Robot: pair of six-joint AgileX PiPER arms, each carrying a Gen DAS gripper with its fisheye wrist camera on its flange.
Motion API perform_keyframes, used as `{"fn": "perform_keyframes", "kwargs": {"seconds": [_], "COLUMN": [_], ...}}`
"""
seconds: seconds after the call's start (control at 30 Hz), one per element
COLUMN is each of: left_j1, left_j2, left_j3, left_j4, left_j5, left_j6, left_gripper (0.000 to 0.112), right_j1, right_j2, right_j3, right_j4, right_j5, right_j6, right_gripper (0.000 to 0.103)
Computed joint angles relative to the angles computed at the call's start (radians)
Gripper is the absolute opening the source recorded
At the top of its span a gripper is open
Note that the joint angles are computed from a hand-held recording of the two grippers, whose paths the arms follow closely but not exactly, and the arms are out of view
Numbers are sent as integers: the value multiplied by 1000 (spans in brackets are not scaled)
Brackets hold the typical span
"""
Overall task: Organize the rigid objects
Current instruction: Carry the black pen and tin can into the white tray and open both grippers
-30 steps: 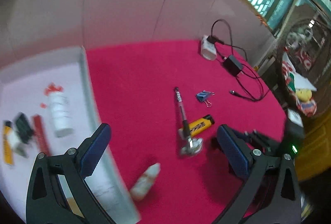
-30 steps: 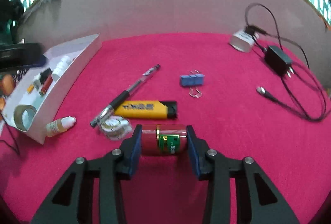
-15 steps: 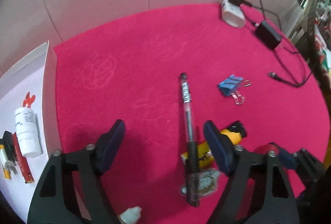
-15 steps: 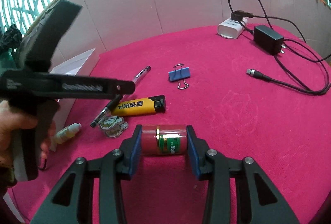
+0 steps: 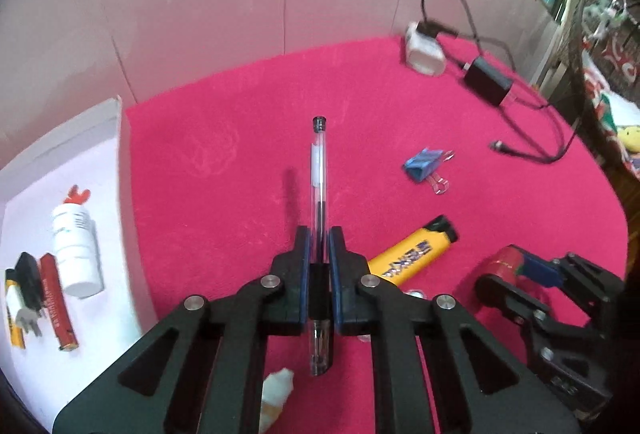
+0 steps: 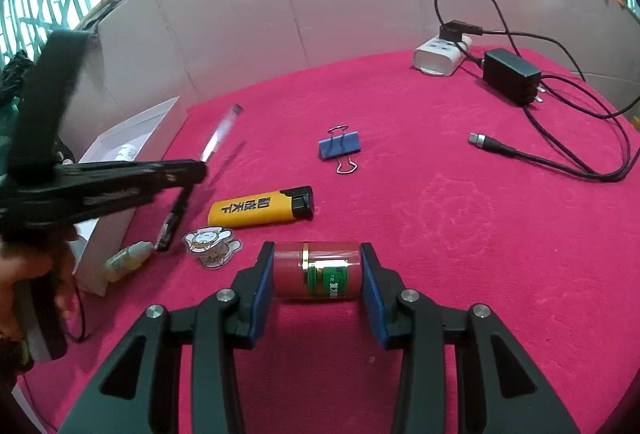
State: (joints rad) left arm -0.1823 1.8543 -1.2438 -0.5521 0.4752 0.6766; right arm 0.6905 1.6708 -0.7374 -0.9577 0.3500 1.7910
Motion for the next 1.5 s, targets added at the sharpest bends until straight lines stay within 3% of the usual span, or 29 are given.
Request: {"fn": "perform_keyframes", "kwargs": {"seconds": [0.17, 0.4, 0.7, 1.13, 1.5], "left_j1": [59, 189, 366, 668, 844], "left_j2": [-157, -302, -356, -330, -215], "left_j3": [146, 251, 274, 246, 217], "left_j4": [-284, -558, -689, -761, -747], "left_j5": [-6, 107, 217, 359, 358], "left_j6": [292, 534, 632, 719, 756], "left_gripper": [8, 8, 8, 8, 8], "right_j1": [30, 71, 110, 130, 121], "right_j2": [-47, -133, -103, 79, 330], "right_j3": [29, -12, -203, -522, -873], "right_j4": [-65, -51, 0, 115, 420], "right_j5": [37, 132, 238, 248, 242], "right_j6": [114, 82, -97, -374, -736], "right_gripper": [40, 40, 40, 40, 40]}}
